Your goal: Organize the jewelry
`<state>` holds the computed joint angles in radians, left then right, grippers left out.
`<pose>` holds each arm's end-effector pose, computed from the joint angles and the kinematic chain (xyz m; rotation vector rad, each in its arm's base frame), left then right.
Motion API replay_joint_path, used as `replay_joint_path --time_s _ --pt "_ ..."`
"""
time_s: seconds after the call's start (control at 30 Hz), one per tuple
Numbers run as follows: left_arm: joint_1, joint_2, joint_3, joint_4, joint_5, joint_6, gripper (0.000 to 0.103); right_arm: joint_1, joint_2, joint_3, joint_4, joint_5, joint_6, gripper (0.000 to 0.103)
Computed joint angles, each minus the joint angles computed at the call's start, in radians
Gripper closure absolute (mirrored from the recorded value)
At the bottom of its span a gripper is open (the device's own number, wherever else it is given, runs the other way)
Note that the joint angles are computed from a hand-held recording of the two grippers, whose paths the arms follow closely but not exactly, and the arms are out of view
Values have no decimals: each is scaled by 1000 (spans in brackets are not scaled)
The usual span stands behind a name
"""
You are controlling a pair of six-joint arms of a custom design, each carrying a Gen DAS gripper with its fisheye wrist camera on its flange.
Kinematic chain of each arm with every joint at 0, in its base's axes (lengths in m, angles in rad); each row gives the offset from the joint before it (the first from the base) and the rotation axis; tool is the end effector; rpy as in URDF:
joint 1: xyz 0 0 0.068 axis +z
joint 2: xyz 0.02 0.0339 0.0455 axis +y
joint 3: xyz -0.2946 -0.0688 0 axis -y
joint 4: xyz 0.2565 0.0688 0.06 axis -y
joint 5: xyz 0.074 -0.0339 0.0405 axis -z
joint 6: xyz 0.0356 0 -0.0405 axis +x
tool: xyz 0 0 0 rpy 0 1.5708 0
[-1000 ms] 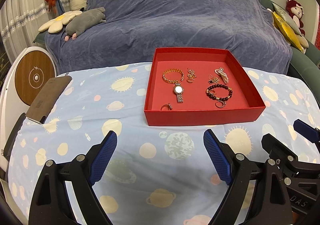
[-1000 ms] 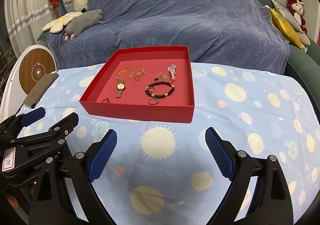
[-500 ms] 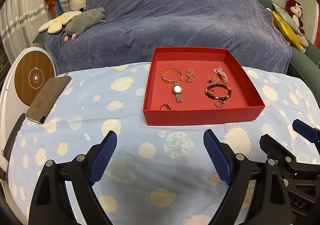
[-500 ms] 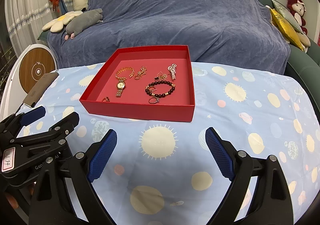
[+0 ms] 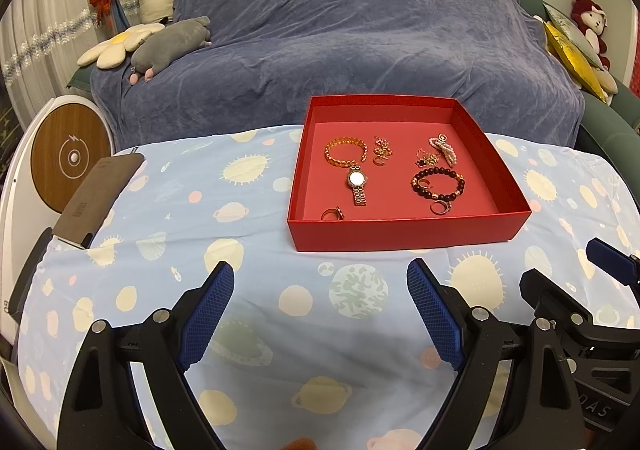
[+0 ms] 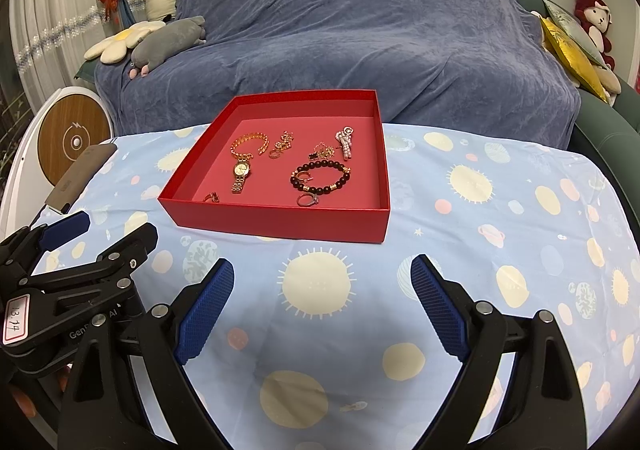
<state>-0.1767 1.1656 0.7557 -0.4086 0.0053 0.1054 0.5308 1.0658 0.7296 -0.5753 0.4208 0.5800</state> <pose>0.2342 -0.0420 0.2570 0.3384 2.3656 -0.0400 0.1838 0.0911 0.2592 0.2314 2.3654 -0.0025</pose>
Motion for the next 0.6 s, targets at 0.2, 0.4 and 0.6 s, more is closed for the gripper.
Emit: replay_joint_path --time_s 0.2,0.4,0.6 --pt "0 1 -11 7 -5 -3 17 4 1 0 -1 2 2 16" --pt "1 -1 -18 9 -14 -16 17 12 6 -3 5 6 7 15" --pt "-10 3 -15 3 -21 -15 17 13 5 -10 10 8 13 15"
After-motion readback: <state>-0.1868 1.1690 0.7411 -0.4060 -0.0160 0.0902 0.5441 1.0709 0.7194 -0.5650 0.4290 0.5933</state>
